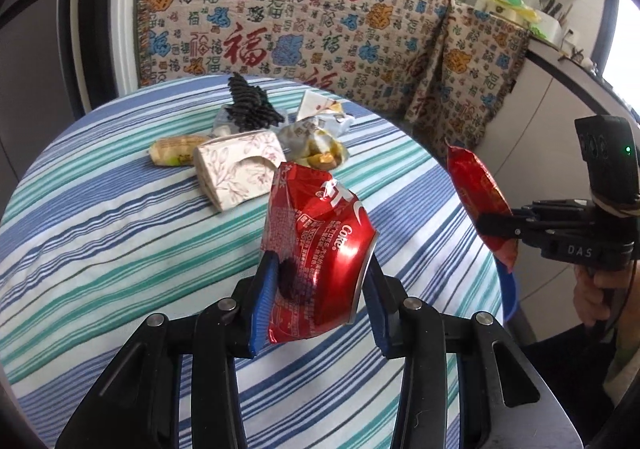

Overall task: Collect trash
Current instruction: 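Carry the wrapper and can over the blue wastebasket and open both tools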

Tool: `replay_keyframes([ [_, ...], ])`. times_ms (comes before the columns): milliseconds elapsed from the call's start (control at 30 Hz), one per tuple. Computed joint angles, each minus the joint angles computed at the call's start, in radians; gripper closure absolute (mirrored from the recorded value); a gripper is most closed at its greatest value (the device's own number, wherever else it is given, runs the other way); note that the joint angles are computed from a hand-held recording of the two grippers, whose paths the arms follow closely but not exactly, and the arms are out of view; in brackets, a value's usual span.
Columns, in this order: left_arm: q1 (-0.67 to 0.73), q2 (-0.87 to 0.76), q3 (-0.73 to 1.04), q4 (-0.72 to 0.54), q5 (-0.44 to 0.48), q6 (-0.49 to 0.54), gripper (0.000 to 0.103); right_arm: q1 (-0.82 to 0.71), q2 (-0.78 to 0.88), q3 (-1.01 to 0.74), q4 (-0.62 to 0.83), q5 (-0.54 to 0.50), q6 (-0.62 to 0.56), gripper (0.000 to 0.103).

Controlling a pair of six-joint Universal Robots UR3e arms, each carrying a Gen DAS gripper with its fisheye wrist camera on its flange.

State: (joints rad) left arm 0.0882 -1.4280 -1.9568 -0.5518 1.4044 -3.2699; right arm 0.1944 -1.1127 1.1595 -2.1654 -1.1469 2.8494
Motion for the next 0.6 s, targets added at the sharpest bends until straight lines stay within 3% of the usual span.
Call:
replay_keyframes([
  [333,-0.216,-0.205,0.248,-0.012,0.073,-0.079,0.062,-0.162,-0.192,0.231,-0.053,0.029,-0.034,0.09],
  [600,-0.391,-0.461,0.602,-0.092,0.093,-0.115,0.062,-0.398,-0.36,0.395,-0.056,0.089,-0.063,0.09],
])
